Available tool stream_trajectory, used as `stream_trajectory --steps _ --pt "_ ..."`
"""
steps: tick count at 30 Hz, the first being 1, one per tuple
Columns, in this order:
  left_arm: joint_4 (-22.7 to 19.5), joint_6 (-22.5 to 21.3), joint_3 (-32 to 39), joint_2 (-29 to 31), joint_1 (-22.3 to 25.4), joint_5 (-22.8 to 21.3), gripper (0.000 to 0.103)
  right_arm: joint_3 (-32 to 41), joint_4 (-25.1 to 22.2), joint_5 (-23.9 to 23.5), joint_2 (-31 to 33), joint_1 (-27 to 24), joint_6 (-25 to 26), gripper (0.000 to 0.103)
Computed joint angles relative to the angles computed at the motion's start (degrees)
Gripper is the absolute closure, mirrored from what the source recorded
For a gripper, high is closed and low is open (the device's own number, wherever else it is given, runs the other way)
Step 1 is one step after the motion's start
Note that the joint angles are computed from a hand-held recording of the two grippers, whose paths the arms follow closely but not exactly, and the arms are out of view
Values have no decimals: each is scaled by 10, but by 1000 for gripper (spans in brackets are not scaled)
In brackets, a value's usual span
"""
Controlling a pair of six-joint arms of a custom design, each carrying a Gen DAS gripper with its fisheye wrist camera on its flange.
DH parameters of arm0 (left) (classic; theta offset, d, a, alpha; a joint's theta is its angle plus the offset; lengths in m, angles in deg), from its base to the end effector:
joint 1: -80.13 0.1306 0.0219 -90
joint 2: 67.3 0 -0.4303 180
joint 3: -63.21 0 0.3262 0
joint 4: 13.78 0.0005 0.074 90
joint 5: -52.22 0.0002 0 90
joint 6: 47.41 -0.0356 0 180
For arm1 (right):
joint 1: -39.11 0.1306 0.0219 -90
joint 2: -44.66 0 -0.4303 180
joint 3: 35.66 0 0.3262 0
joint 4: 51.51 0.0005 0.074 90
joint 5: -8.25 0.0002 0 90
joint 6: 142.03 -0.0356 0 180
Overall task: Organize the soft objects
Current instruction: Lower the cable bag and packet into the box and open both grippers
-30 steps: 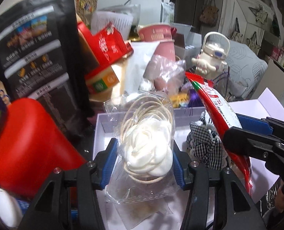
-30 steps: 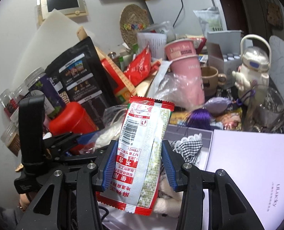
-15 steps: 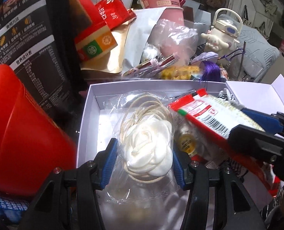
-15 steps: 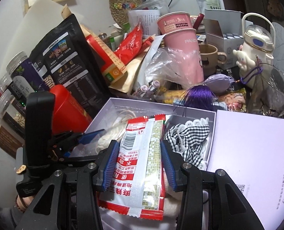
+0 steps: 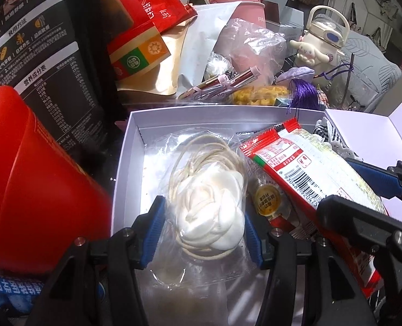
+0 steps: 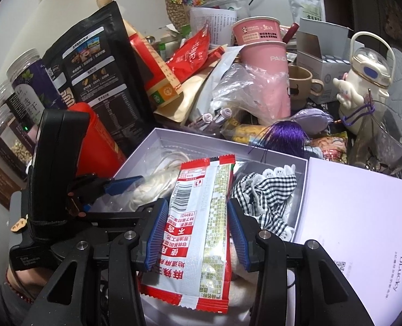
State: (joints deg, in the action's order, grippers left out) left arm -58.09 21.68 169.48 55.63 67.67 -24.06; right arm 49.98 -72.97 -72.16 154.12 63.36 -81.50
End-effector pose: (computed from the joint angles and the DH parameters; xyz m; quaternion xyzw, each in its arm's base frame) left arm 0.6043 -0.1427 0.3032 0.3046 0.9121 -0.0970 0.2567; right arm 0.4953 0.2160 0.3269 0.0737 0.9192 0.1023 0.3731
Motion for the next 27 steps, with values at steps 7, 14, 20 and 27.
stream_trajectory --steps 7,14,20,27 --pt "21 -3 -14 -15 -3 8 50 -3 -6 -1 -10 -1 -6 56" --pt "43 -2 -32 -31 -2 16 50 -7 -23 24 -20 -3 -12 56" --pt "54 7 -38 -42 -2 30 50 -8 -25 18 -22 -4 -13 56" --pt "5 -1 -19 -27 -7 30 34 -17 -24 34 -31 4 -29 56"
